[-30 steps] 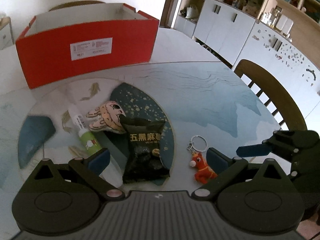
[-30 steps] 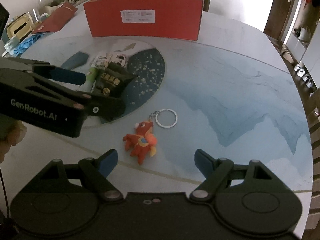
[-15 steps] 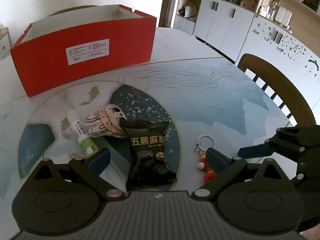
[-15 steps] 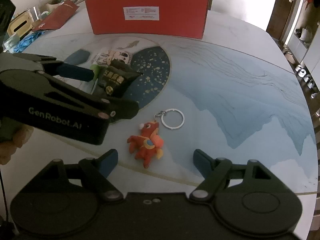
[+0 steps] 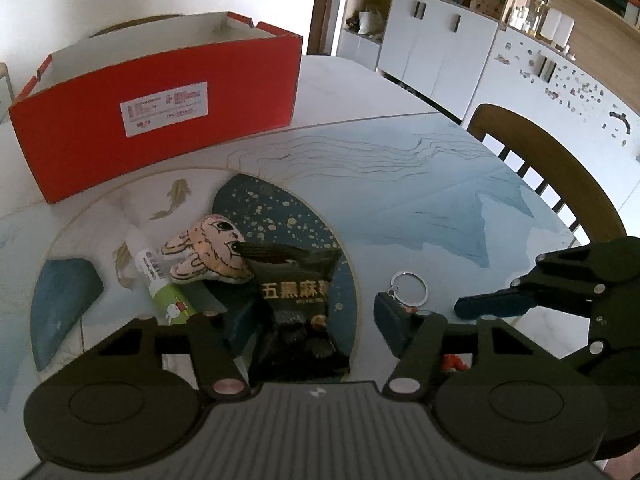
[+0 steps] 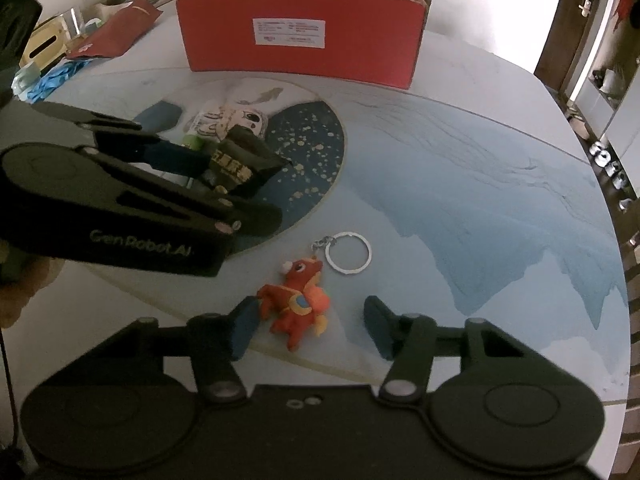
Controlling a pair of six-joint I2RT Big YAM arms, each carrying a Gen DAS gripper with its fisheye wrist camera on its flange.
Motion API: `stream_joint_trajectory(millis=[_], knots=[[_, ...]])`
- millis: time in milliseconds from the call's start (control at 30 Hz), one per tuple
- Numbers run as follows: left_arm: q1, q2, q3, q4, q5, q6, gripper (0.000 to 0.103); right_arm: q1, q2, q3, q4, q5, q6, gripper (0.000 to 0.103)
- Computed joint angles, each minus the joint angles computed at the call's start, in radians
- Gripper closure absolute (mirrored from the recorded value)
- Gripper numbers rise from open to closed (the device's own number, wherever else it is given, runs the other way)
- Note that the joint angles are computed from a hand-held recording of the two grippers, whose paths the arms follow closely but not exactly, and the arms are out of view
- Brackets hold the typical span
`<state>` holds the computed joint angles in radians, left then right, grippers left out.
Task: Organize objects
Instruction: 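Grasp the black snack packet with left tool while right tool grasps the red keychain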
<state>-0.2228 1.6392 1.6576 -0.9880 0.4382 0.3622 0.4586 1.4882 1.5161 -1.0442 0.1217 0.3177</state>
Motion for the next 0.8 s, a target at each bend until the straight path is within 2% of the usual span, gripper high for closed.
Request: stream_joint_trajectory(millis=[233, 300, 533, 800], knots=[[0.002, 0.010, 0.009, -0.015, -0.009, 0.006, 0.066, 0.011, 0.003, 0.009, -0.005, 0.005, -0.014, 0.063], [0.003, 0.011, 0.010, -0.019, -0.007, 0.008, 0.067, 0.012, 0.004, 0.010, -0.005, 0.006, -0.016, 0.067], [0.001, 0.007, 0.009, -0.025, -0.017, 0.036, 0.070, 0.008, 0.003, 0.008, -0.010, 0.022, 0.011, 0.067], [0.022, -0.008, 0.011, -0.066, 0.016, 0.025, 0.070, -0.009, -0.020, 0.004, -0.022, 0.021, 0.070, 0.067]])
